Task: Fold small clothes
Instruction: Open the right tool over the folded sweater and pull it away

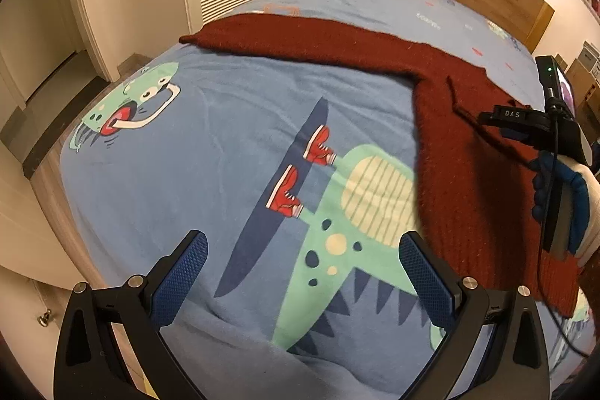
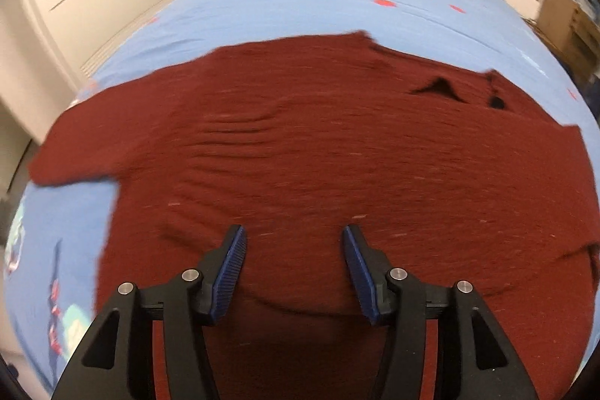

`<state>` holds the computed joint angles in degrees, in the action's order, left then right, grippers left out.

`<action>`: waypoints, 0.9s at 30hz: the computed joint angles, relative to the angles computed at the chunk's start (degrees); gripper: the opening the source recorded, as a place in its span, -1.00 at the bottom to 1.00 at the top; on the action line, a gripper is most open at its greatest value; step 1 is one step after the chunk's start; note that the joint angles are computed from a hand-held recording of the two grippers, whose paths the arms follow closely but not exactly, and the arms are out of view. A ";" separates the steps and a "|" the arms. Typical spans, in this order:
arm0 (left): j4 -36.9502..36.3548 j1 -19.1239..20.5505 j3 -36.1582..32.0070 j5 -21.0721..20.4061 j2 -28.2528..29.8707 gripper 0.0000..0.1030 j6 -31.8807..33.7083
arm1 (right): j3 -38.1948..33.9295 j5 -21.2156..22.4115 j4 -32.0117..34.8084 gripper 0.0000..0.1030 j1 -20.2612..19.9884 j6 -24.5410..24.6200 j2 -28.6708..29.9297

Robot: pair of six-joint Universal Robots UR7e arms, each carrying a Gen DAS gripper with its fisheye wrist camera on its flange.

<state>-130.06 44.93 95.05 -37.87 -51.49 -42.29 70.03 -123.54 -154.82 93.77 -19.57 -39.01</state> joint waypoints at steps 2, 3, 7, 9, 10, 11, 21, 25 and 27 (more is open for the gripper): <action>0.07 -0.28 -0.45 0.05 0.24 0.95 0.77 | -0.11 3.76 2.20 0.06 -0.29 -1.15 -0.75; 0.21 -0.32 -0.71 -0.28 0.33 0.95 1.07 | -0.06 3.72 1.79 0.06 -0.18 -2.45 -0.97; -0.45 -0.34 -1.90 -2.14 1.12 0.95 2.89 | 0.71 0.67 -2.76 0.06 -1.10 -5.99 -3.36; -1.11 -0.26 -2.67 -3.04 1.88 0.95 3.50 | 0.87 -2.09 -4.88 0.06 -2.08 -6.33 -5.00; -1.13 -0.24 -2.96 -3.28 2.10 0.95 3.76 | 0.25 -3.42 -5.67 0.06 -2.91 -6.62 -5.58; -1.11 -0.27 -3.47 -3.50 2.62 0.95 4.21 | 0.69 -4.30 -6.37 0.06 -3.28 -6.58 -6.43; -1.03 -1.52 -5.27 -2.12 4.21 0.95 5.48 | 5.21 -8.62 -4.10 0.14 -9.77 0.28 -12.86; -3.02 -2.48 -5.00 -0.86 3.83 0.95 6.83 | 11.09 -6.25 -7.68 0.17 -10.09 -0.16 -16.06; -2.92 -2.86 -5.14 -0.99 3.50 0.95 7.30 | 12.39 -5.36 -5.49 0.17 -9.97 1.62 -17.57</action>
<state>-132.98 42.07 89.91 -38.86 -47.99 -34.99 82.42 -128.89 -160.31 83.80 -17.95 -56.57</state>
